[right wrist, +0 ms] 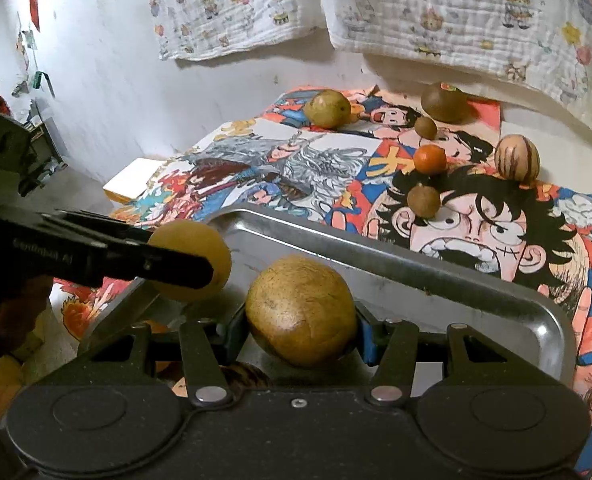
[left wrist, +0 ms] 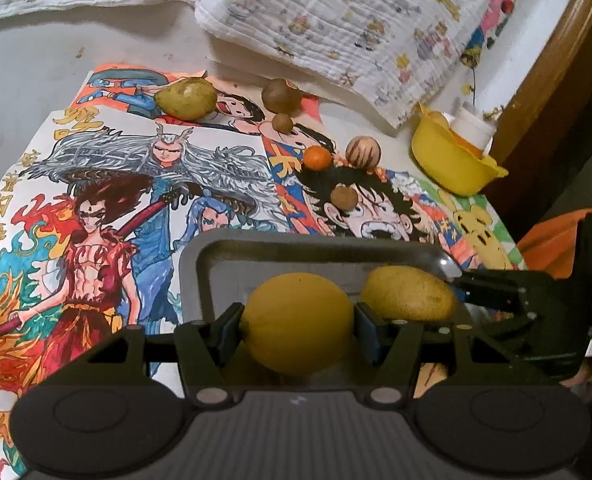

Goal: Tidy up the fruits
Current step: 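Carry the lemon and pear onto the tray and open both tools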

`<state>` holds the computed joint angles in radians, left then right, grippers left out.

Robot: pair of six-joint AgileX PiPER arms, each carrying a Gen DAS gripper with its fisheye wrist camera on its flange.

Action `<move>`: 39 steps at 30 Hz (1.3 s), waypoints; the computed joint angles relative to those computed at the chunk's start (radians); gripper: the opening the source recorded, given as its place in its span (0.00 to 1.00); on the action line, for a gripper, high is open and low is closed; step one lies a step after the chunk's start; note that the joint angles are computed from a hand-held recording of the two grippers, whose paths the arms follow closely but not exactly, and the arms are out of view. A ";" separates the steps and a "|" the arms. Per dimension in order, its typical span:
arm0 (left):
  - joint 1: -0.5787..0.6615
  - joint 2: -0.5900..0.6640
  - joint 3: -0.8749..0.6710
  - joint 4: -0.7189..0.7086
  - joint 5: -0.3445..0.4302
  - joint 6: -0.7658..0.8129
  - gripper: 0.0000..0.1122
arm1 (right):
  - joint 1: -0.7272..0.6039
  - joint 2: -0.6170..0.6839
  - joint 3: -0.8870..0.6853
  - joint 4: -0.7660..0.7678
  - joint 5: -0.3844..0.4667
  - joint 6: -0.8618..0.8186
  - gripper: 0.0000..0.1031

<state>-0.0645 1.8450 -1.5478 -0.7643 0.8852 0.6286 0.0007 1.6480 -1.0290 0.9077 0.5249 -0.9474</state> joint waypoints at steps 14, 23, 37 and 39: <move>-0.007 0.000 0.012 0.017 -0.015 0.029 0.57 | 0.001 0.011 -0.009 -0.036 0.003 0.051 0.54; -0.003 -0.010 0.028 0.009 -0.012 0.034 0.58 | 0.003 -0.009 0.017 -0.021 -0.023 0.025 0.59; 0.045 -0.122 0.154 -0.067 -0.067 0.103 0.79 | -0.022 -0.137 0.126 0.100 -0.065 -0.055 0.79; 0.049 -0.154 0.191 -0.076 -0.093 0.128 0.83 | -0.017 -0.174 0.160 0.134 -0.089 -0.087 0.82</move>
